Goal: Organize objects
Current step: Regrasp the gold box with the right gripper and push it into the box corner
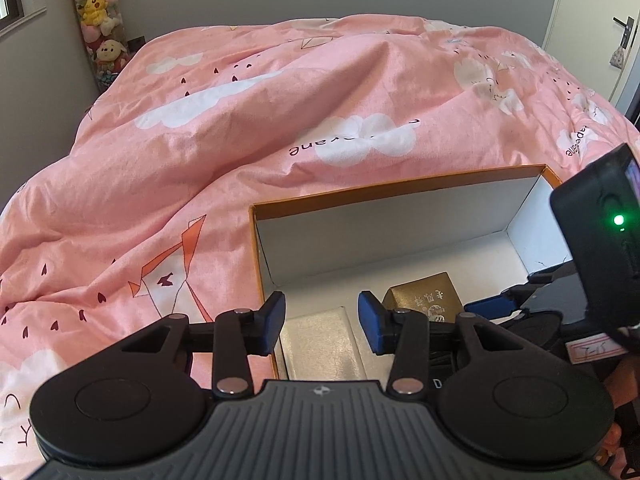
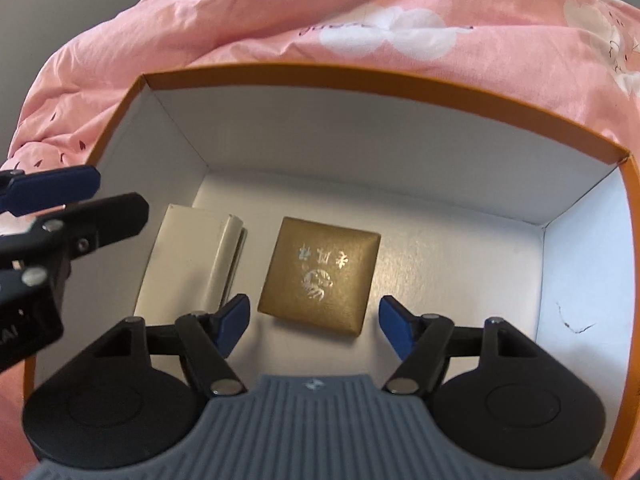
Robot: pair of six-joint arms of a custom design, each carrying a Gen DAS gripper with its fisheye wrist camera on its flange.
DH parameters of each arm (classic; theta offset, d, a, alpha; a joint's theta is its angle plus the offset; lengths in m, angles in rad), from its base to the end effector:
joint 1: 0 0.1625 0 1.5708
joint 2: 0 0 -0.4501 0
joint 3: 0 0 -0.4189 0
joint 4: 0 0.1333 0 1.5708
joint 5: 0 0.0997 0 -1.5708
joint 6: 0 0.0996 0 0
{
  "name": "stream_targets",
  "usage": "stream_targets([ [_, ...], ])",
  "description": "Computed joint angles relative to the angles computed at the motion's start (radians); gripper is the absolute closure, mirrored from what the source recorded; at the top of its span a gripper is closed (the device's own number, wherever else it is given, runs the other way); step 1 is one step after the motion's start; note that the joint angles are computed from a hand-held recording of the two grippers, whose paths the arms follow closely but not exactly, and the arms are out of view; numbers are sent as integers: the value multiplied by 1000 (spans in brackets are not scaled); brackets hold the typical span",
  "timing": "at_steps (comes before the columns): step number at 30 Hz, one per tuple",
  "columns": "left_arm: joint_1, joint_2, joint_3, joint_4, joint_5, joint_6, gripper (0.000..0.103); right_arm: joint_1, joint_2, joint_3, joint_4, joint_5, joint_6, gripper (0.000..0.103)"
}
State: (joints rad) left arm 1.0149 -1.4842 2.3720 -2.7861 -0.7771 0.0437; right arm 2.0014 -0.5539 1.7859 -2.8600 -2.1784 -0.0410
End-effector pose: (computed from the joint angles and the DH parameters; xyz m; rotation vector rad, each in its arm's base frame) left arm -0.0482 -0.4647 0.2519 0.5452 2.3216 -0.6328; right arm 0.3309 -0.5372 -0.0718 0.5728 -2.4819 0.2261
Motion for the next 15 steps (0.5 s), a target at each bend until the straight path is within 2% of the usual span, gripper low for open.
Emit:
stream_targets([
  [6,3,3,3,-11,-1,20,52,-5,10,-9,23,-3,28,40],
  [15,14,14,-1,-18,0,70,59,-11,-32,19,-119,57,20,42],
])
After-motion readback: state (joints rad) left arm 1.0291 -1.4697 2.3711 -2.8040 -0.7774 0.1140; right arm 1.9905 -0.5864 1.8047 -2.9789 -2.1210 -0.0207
